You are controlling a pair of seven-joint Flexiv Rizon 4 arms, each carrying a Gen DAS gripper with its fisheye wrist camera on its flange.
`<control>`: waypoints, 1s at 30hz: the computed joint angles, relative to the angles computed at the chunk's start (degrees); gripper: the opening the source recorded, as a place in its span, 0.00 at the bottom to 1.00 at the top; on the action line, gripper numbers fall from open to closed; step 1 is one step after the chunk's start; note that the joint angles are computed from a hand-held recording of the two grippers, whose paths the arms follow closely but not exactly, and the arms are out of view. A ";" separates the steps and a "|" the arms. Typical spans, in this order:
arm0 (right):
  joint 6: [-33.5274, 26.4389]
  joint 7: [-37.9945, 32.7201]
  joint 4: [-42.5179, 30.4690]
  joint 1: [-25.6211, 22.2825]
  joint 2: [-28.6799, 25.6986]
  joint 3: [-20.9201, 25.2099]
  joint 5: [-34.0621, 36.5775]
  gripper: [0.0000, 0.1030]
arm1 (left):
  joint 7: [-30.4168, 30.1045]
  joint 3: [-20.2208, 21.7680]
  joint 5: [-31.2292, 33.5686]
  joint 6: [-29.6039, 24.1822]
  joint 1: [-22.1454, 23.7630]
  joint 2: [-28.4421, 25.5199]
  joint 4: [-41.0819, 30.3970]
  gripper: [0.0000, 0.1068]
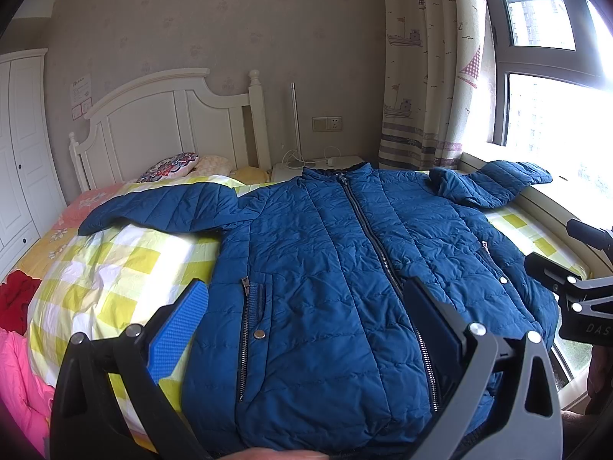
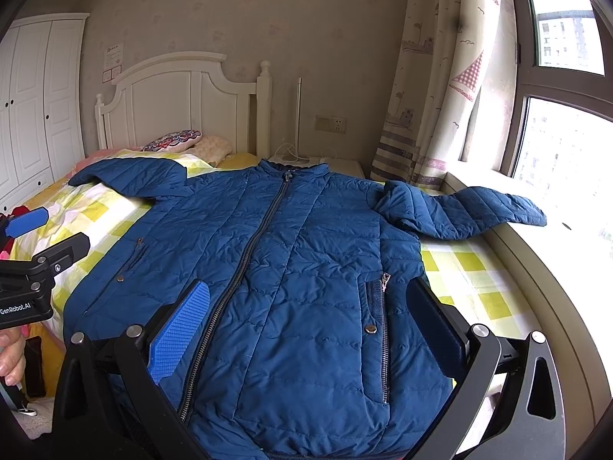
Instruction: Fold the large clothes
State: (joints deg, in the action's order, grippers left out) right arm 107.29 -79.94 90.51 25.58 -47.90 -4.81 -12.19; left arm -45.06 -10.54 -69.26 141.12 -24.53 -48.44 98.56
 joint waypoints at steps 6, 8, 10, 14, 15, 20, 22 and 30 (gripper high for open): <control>-0.60 0.14 -0.29 -0.60 -0.20 0.76 -0.39 0.96 | -0.74 -0.04 0.23 -0.03 0.07 0.11 0.54 0.95; -0.78 0.18 -0.37 -1.04 -0.19 1.23 -0.75 0.96 | -0.93 0.02 0.28 0.02 0.04 0.12 0.67 0.95; -0.72 0.29 -0.44 -0.92 -0.24 1.04 -0.68 0.96 | -1.09 0.10 0.44 0.04 0.01 0.10 0.76 0.95; -0.72 0.57 -0.50 -1.27 -0.27 1.40 -0.79 0.96 | -0.93 0.15 0.27 -0.14 0.01 0.18 0.74 0.95; -0.73 0.62 -0.54 -1.42 -0.29 1.53 -0.86 0.96 | -0.85 0.16 0.23 -0.23 0.04 0.22 0.68 0.95; -0.66 0.73 -0.54 -1.78 -0.33 1.84 -1.17 0.96 | -1.47 0.20 0.23 -0.37 0.16 0.39 1.28 0.95; -0.72 0.81 -0.51 -1.74 -0.29 1.77 -1.17 0.96 | -1.52 0.22 0.03 -0.53 0.19 0.44 1.33 0.95; -0.62 0.87 -0.49 -1.76 -0.32 1.77 -1.27 0.96 | -0.75 -0.03 -0.84 -0.66 0.17 0.51 0.92 0.95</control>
